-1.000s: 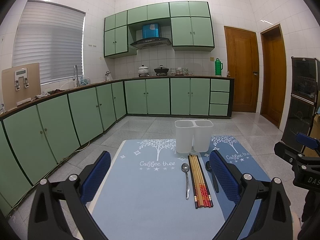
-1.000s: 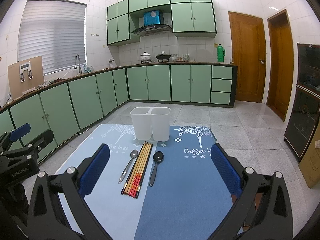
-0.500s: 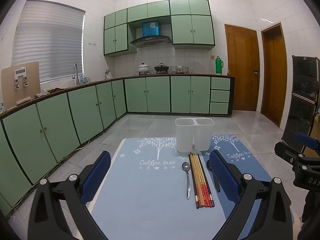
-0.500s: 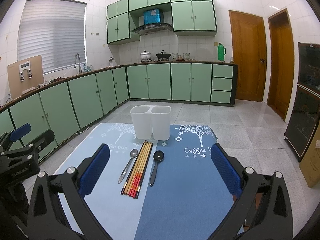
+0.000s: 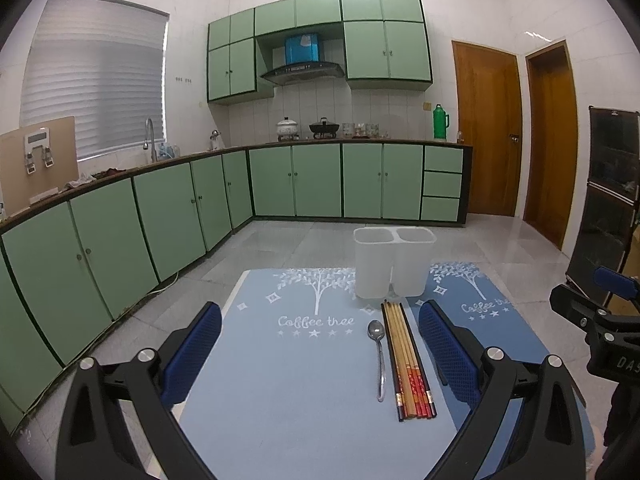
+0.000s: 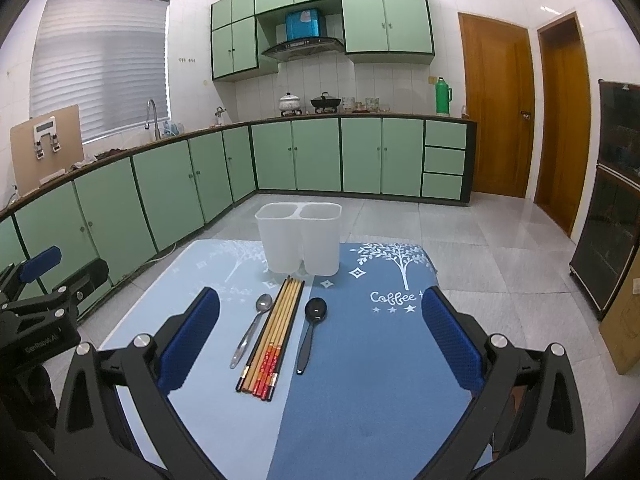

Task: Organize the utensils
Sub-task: 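Reach the right tool to the black plastic spoon and grasp its handle, then grasp the metal spoon with the left tool while the right tool holds the black spoon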

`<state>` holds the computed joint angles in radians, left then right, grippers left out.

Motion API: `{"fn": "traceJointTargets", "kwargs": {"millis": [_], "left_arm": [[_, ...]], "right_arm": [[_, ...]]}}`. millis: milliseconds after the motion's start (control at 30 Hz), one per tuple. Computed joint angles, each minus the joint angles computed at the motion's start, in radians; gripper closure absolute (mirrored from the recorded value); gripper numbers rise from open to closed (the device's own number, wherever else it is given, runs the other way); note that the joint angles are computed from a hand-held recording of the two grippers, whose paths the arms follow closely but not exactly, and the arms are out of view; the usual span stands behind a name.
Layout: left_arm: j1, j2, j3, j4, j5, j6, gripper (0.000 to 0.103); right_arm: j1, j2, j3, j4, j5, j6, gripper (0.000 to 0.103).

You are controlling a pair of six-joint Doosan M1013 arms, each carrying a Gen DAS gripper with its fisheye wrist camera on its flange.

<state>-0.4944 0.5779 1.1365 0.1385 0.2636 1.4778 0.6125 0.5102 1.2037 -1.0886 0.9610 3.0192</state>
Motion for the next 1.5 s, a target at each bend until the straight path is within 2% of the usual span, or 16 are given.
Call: {"fn": "traceJointTargets", "kwargs": {"millis": [167, 400, 633, 900, 933, 1000, 1133, 1200, 1233, 1400, 1500], "left_arm": [[-0.002, 0.063, -0.091, 0.036, 0.08, -0.022, 0.006], [0.002, 0.204, -0.298, 0.048, 0.264, -0.03, 0.006], [0.007, 0.343, -0.508, 0.003, 0.443, 0.017, 0.006], [0.011, 0.45, -0.683, -0.024, 0.581, 0.053, 0.006], [0.011, 0.467, -0.712, -0.023, 0.6, 0.056, 0.006], [0.011, 0.494, -0.761, -0.025, 0.634, 0.062, 0.006], [0.009, 0.519, -0.803, -0.038, 0.663, 0.086, 0.006], [0.008, 0.532, -0.824, -0.046, 0.676, 0.094, 0.006], [0.008, 0.535, -0.83, -0.052, 0.681, 0.098, 0.006], [0.004, 0.556, -0.873, -0.079, 0.711, 0.122, 0.006], [0.003, 0.57, -0.899, -0.112, 0.733, 0.142, 0.006]], "right_arm": [[-0.036, 0.049, -0.059, 0.083, 0.012, -0.074, 0.005], [-0.106, 0.133, -0.157, 0.269, 0.009, -0.185, 0.005], [-0.155, 0.235, -0.285, 0.425, 0.056, -0.328, 0.007], [-0.186, 0.32, -0.399, 0.529, 0.128, -0.428, 0.011], [-0.188, 0.327, -0.409, 0.538, 0.135, -0.434, 0.013], [-0.196, 0.342, -0.431, 0.578, 0.148, -0.452, 0.026], [-0.201, 0.365, -0.461, 0.607, 0.168, -0.462, 0.028], [-0.204, 0.373, -0.469, 0.623, 0.168, -0.467, 0.037], [-0.203, 0.376, -0.475, 0.618, 0.17, -0.464, 0.038], [-0.206, 0.378, -0.475, 0.634, 0.13, -0.487, 0.064], [-0.206, 0.376, -0.474, 0.643, 0.123, -0.508, 0.069]]}}
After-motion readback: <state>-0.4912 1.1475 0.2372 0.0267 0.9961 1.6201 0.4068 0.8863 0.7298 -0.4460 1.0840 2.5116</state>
